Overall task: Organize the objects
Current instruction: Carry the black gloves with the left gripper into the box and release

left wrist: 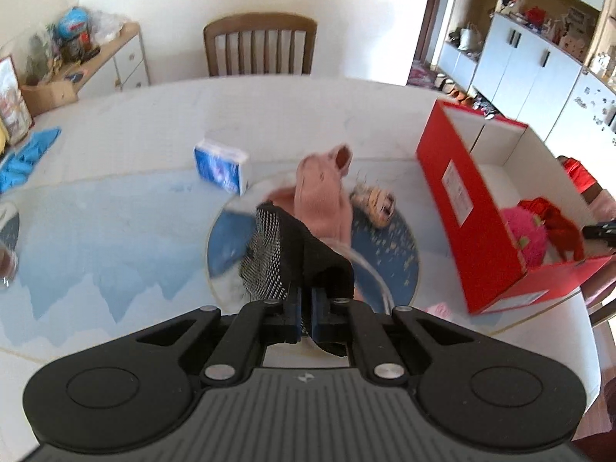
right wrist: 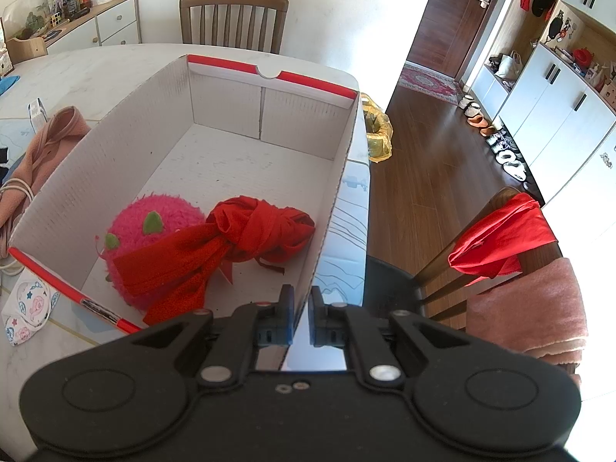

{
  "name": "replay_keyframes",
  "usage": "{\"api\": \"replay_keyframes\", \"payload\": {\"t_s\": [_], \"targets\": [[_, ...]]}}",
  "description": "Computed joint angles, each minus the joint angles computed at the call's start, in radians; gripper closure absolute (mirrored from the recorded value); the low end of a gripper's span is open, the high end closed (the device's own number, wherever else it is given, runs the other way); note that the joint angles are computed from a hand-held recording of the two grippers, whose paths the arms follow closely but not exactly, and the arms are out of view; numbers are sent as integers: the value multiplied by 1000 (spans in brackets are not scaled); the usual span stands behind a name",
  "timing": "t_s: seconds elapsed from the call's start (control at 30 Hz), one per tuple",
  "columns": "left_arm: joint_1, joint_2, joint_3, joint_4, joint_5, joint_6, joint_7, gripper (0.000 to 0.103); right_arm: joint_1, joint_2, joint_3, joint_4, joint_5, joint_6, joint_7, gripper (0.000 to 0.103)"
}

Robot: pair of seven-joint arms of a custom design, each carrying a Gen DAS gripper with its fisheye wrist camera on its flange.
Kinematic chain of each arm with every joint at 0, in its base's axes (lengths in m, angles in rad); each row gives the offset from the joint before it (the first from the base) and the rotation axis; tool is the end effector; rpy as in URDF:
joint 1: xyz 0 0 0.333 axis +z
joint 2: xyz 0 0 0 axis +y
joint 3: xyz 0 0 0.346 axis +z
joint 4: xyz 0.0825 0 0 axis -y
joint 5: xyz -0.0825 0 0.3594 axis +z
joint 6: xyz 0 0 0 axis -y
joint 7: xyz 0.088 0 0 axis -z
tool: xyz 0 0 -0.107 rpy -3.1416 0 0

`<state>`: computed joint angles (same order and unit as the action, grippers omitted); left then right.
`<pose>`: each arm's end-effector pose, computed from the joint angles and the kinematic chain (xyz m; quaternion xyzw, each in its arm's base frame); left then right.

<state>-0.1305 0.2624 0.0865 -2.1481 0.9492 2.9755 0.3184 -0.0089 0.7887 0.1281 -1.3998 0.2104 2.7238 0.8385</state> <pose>0.5776 -0.0842 0.3700 -0.7624 0.5623 -0.2133 0.2390 0.7722 0.0555 0.3321 -0.8526 0.4392 -0.1850 0.2145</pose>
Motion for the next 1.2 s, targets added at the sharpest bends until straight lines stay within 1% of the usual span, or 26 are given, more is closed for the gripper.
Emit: {"api": "replay_keyframes", "payload": {"t_s": [0.23, 0.3, 0.4, 0.6, 0.73, 0.83, 0.93, 1.07, 1.2], "targets": [[6, 23, -10, 85, -50, 34, 107, 100, 0, 0, 0, 1, 1, 0, 0, 97], [-7, 35, -4, 123, -56, 35, 145, 100, 0, 0, 0, 0, 1, 0, 0, 97], [-13, 63, -16, 187, -98, 44, 237, 100, 0, 1, 0, 1, 1, 0, -1, 97], [0, 158, -94, 337, -259, 45, 504, 100, 0, 3, 0, 6, 1, -2, -3, 97], [3, 242, -155, 453, -352, 20, 660, 100, 0, 3, 0, 5, 2, -1, -4, 97], [-7, 309, -185, 545, -405, -2, 754, 100, 0, 4, 1, 7, 2, -4, -5, 97], [-17, 386, -215, 658, -459, -43, 849, 100, 0, 9, 2, 18, 3, -10, -6, 97], [-39, 504, -241, 825, -533, -131, 962, 100, -1, 17, 3, 28, 6, -10, -7, 97], [-73, 628, -249, 1010, -605, -259, 1063, 100, -1, 22, 5, 32, 8, -10, -10, 97]]}}
